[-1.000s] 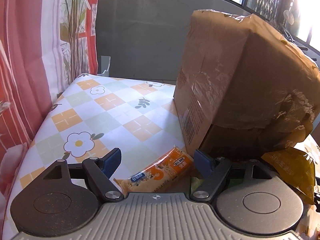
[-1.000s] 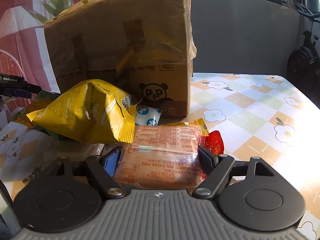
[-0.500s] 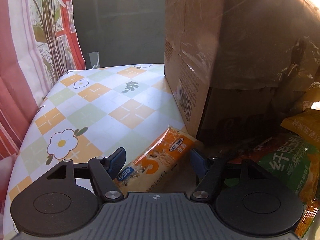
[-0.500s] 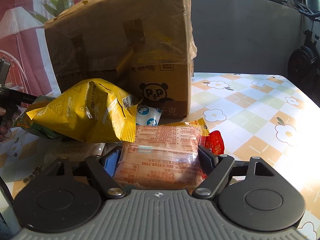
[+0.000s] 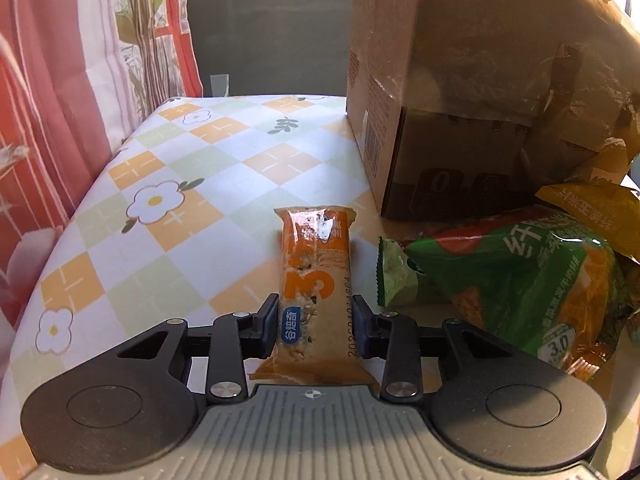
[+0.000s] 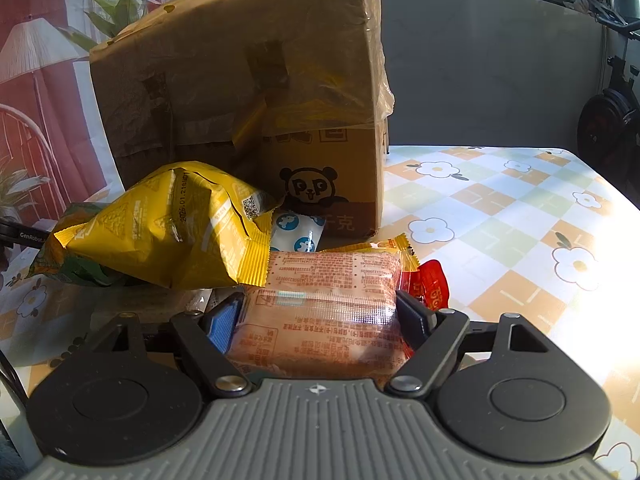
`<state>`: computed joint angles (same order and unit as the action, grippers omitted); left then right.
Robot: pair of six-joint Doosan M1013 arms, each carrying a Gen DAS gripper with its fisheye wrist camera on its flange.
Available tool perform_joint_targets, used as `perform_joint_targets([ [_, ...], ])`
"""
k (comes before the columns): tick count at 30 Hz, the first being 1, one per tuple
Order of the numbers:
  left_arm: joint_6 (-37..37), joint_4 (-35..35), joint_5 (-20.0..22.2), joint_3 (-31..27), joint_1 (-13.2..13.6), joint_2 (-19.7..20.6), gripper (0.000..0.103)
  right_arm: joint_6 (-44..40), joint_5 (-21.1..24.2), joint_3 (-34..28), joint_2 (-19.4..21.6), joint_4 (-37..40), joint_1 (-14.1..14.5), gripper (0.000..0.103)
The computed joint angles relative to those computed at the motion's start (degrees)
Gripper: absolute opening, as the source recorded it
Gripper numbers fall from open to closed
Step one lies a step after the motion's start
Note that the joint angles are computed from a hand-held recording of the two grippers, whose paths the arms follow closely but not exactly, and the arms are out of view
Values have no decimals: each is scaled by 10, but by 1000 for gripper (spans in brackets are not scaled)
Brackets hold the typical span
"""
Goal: Organize snacks
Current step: 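Grasp the orange snack bar with the left tool while the right tool grasps the pink pastry pack, then lift both snacks over the box and open the right tool to drop the pastry pack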
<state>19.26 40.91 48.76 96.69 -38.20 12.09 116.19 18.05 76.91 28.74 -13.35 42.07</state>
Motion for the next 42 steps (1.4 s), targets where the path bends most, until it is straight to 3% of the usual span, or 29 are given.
perform_joint_targets([
  [6,-103,34,-25,20,-4,-14,40,-7,-3,-1,1,12,0,80],
  [16,-74,35,-26,1,8,9,39,-5,-8,2,0,17,-1,80],
  [28,-195,103,12,13,-20,-5,38,-2,-14,6,-1,23,-1,81],
  [34,-208,115,19,13,-34,-17,38,0,-11,6,-1,20,0,80],
  [42,-199,145,14,5,-50,-20,38,2,41,-3,-11,12,2,78],
])
